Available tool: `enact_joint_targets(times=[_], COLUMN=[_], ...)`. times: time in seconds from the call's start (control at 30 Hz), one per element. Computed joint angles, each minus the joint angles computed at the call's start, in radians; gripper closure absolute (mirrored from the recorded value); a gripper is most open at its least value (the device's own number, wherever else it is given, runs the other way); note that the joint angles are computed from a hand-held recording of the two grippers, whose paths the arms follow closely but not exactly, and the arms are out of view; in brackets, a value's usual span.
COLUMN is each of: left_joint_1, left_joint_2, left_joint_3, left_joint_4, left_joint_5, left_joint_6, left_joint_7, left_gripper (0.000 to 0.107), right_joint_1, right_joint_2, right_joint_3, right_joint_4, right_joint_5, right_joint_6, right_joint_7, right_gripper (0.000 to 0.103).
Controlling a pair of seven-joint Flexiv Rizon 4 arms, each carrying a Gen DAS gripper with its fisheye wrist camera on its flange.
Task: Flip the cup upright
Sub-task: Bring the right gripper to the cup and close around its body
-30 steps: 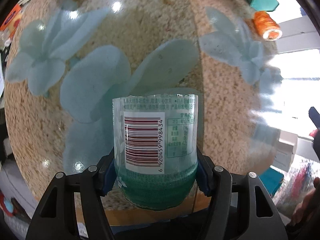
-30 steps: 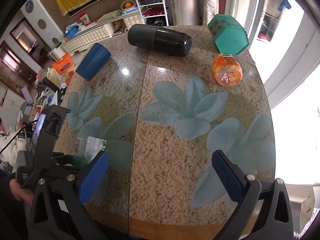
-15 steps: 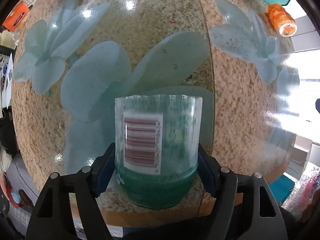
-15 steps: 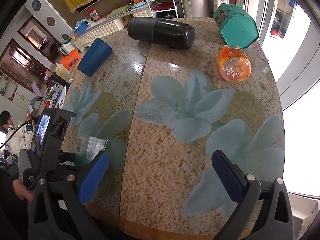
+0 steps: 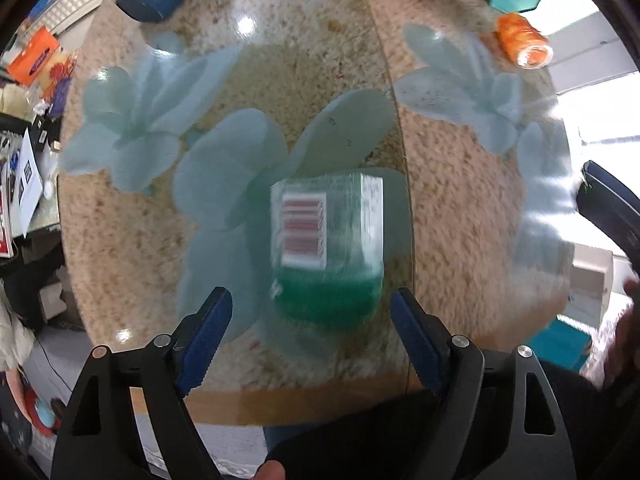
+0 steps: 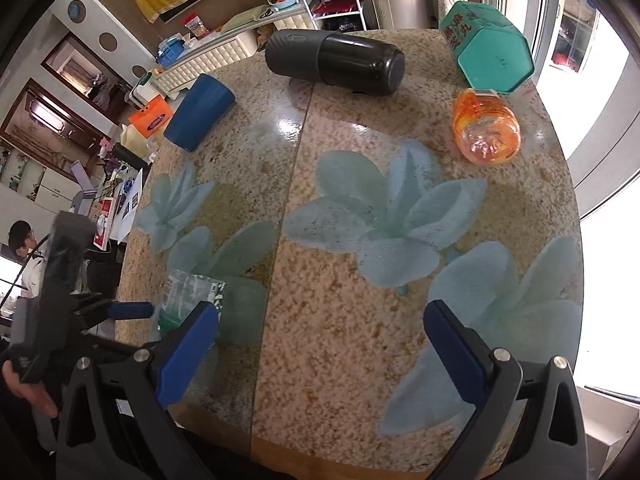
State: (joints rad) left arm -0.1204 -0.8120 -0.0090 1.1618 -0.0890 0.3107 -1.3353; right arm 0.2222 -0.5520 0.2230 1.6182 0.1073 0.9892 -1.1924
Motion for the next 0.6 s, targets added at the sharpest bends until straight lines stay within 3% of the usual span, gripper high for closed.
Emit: enact_joint_targets(times=[0.23, 0.6], left_joint_1=[0.072, 0.174], left_joint_2=[0.092, 0.059], left_joint_3=[-0.013, -0.003], left_joint_4=[0.111, 0.085], left_joint_5=[-0.052, -0.094], left_joint_6=[0.038, 0.032], left_joint_7=[0.104, 0.287], left_gripper=[0.023, 0.023], right_joint_1=[0.063, 0.164], right_joint_2=[-0.024, -0.146], right_joint_3=[-0.018, -0.038], right_joint_4=[-0.055, -0.254], right_joint_5=[-0.042, -0.1], right_joint_6=[-0.058, -0.267], right_joint_7=[0.081, 0.269], right_gripper=[0.0, 0.0])
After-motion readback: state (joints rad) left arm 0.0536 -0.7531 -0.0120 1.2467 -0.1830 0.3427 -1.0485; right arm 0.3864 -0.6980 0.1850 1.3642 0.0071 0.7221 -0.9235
